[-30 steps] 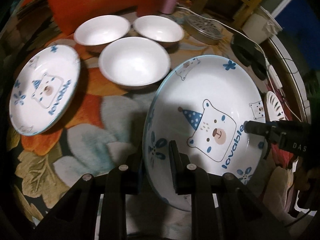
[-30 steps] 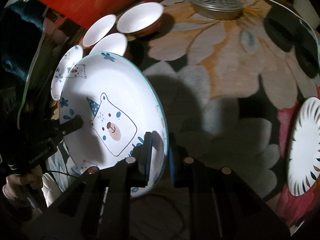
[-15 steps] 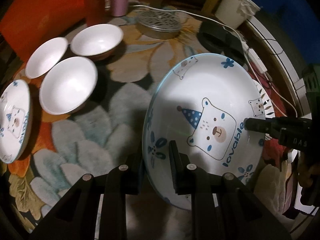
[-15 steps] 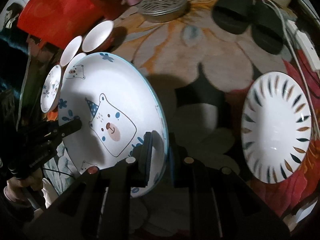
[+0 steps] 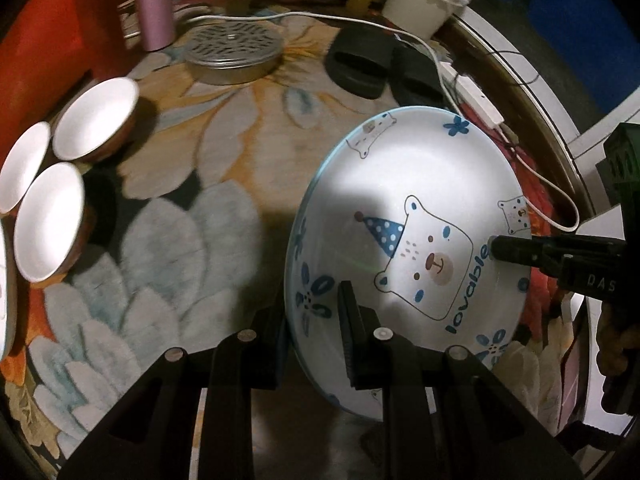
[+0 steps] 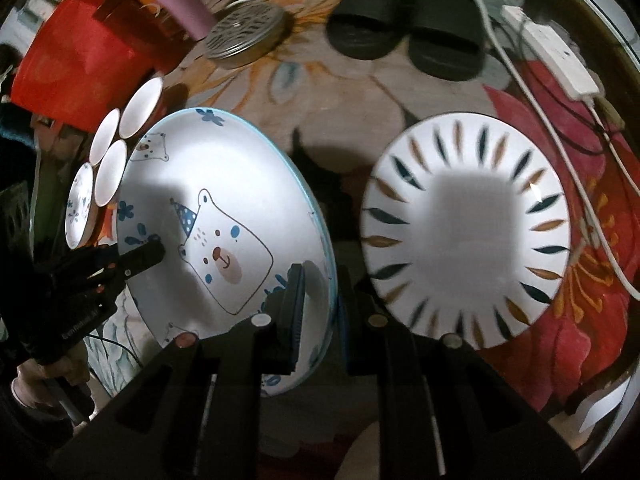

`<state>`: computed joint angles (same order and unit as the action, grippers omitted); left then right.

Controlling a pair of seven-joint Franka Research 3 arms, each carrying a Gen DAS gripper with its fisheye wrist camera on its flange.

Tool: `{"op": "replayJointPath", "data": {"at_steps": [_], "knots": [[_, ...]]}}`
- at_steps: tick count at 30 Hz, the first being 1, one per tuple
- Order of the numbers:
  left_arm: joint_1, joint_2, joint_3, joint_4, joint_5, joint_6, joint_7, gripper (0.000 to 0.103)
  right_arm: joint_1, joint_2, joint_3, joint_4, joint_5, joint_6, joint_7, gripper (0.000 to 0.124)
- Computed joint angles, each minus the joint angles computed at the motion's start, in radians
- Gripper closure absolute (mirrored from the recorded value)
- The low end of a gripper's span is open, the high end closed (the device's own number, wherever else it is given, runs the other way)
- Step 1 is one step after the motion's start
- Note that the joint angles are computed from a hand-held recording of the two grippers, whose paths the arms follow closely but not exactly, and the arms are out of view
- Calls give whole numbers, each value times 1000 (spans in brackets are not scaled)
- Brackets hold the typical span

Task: Organize plates and bowls
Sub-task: 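Lift the bear-print plate and carry it over the leaf-pattern plate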

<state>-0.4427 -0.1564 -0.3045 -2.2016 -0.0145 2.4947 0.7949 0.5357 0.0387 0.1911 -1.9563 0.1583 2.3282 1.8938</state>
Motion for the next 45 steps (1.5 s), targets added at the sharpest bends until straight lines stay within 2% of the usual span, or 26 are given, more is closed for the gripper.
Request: {"op": "replayJointPath", "data": {"at_steps": [13,23,37,45], "knots": [[-29,261,-40,278,115,-33,-52,82,-82,-97,-38,-130,10,17,-3,108],[-83,450,-38,506,190,-116,-71,82,-143,-113,-59,-191,4,51,26,108],[-131,563,-10,649,256,-198,-104,82,-178,-83,-78,-220,79,93,0,108],[-148,612,2,710,281,-237,-103,82,-187,-45,-85,-202,72,122,10,108]]}}
